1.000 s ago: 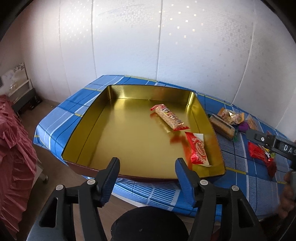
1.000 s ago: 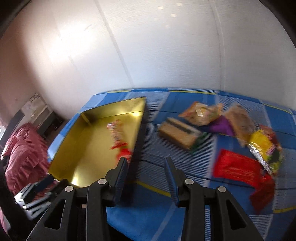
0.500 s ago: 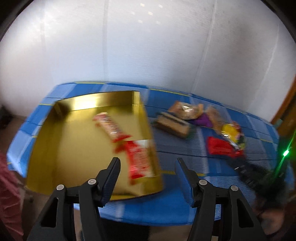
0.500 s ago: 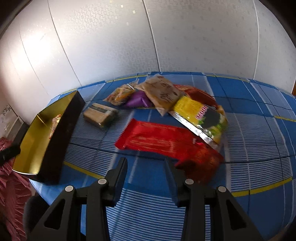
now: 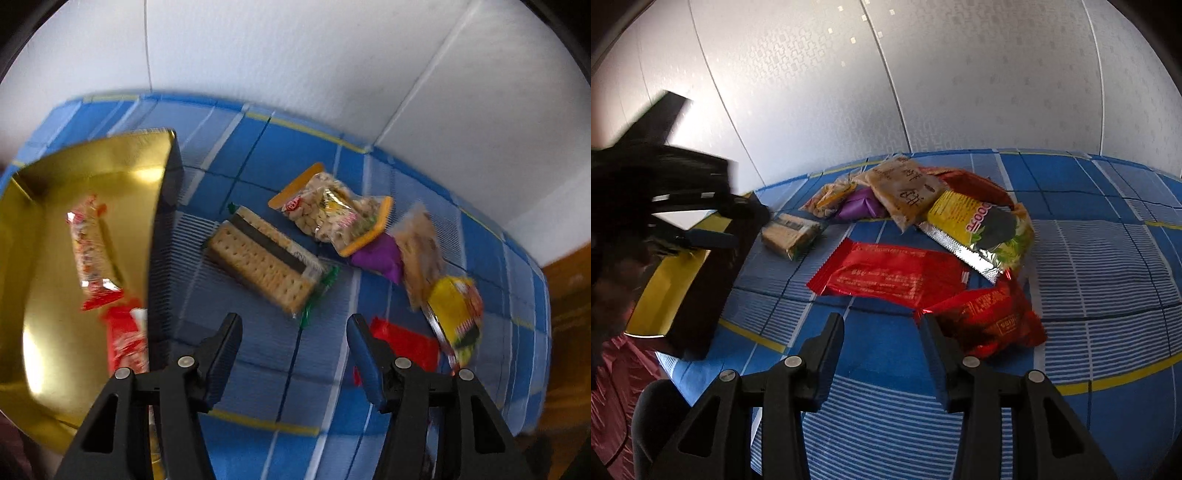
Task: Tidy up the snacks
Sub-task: 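Grasp the seaweed cracker pack with the left gripper while the right moves toward a red packet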
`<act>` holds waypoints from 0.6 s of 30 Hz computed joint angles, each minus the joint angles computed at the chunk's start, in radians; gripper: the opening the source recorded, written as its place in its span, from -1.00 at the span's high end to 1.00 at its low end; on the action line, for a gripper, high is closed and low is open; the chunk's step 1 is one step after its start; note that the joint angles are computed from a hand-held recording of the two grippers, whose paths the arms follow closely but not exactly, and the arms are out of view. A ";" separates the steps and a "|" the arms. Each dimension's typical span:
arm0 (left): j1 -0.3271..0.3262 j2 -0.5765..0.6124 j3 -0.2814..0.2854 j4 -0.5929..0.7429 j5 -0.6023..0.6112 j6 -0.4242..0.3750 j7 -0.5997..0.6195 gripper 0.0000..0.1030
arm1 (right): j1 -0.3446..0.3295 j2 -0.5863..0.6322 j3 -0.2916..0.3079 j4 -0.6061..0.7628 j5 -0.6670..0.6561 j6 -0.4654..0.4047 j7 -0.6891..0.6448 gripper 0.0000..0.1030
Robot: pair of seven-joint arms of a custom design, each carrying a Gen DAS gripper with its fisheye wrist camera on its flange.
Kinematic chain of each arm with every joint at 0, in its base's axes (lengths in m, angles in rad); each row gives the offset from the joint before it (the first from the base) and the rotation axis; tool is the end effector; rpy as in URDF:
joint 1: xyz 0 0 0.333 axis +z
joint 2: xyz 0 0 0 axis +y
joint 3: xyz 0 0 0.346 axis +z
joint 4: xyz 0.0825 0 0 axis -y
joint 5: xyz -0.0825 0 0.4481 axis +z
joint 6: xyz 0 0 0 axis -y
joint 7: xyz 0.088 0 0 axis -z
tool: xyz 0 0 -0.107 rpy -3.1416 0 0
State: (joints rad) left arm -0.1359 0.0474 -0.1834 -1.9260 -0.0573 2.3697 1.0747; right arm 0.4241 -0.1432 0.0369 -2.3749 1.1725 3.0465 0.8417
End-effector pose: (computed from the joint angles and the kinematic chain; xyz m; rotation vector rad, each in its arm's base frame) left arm 0.6324 -0.2080 0.5108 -2.3260 1.8791 -0.5903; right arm 0.5204 0.1791 0.4308 -1.6612 1.5610 -0.2598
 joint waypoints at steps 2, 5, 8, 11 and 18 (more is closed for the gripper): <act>-0.002 0.064 0.003 0.073 0.022 -0.061 -0.072 -0.15 | 0.007 0.000 -0.010 0.006 0.046 -0.006 -0.038 0.15; 0.001 0.137 0.003 0.152 0.014 -0.123 -0.150 -0.16 | 0.004 -0.005 -0.018 0.012 0.121 -0.031 -0.090 0.15; -0.008 0.187 0.009 0.208 0.071 -0.159 -0.234 -0.22 | -0.009 -0.007 -0.018 0.020 0.184 -0.060 -0.126 0.15; -0.008 0.200 0.008 0.219 0.093 -0.146 -0.293 -0.31 | -0.027 -0.009 -0.015 0.024 0.231 -0.091 -0.150 0.15; 0.004 0.177 -0.005 0.184 0.068 -0.090 -0.334 -0.41 | -0.060 -0.006 -0.002 0.034 0.282 -0.134 -0.165 0.14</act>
State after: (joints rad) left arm -0.1315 0.2239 -0.1881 -1.7418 0.0108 2.2799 0.7405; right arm 0.3644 -0.1494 0.0353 -2.3413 1.4540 2.9122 0.6763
